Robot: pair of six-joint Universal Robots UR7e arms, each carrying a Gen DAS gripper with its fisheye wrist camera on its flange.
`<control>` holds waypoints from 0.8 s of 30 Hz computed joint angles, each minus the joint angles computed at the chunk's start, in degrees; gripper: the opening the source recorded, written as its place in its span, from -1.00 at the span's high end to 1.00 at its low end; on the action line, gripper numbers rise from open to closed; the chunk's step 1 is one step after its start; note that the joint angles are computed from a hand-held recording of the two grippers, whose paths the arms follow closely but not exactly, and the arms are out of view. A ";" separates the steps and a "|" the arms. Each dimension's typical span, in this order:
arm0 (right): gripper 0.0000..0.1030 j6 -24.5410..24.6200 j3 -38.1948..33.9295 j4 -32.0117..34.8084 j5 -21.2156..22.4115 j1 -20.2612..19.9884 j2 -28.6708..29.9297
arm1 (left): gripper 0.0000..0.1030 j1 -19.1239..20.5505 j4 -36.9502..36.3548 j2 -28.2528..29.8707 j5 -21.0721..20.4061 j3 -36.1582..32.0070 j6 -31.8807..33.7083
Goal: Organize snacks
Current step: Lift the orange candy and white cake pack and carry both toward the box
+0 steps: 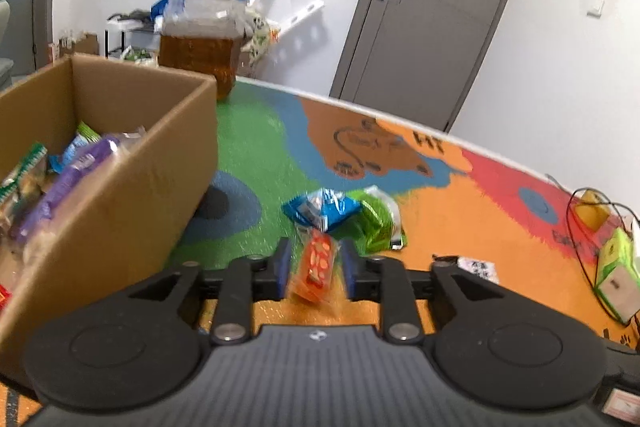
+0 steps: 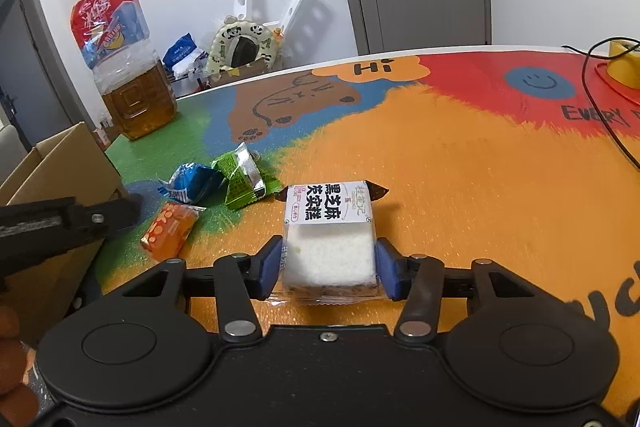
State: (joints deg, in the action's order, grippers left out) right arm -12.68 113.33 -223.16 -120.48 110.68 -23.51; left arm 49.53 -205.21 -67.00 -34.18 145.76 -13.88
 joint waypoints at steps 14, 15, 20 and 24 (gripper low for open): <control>0.06 1.71 2.14 -3.74 2.37 -0.76 -0.65 | 0.37 3.78 -4.23 6.92 -0.40 -3.23 5.89; 0.06 1.62 2.16 -3.94 2.30 -0.65 -0.62 | 0.43 3.92 -5.08 7.22 -0.55 -3.29 6.30; 0.06 1.52 2.61 -4.70 2.71 -0.14 -0.92 | 0.60 3.60 -5.93 6.59 -1.95 -2.50 6.53; 0.06 1.63 2.97 -5.60 3.15 0.70 -1.30 | 0.61 1.80 -6.38 4.80 -2.15 -0.87 5.81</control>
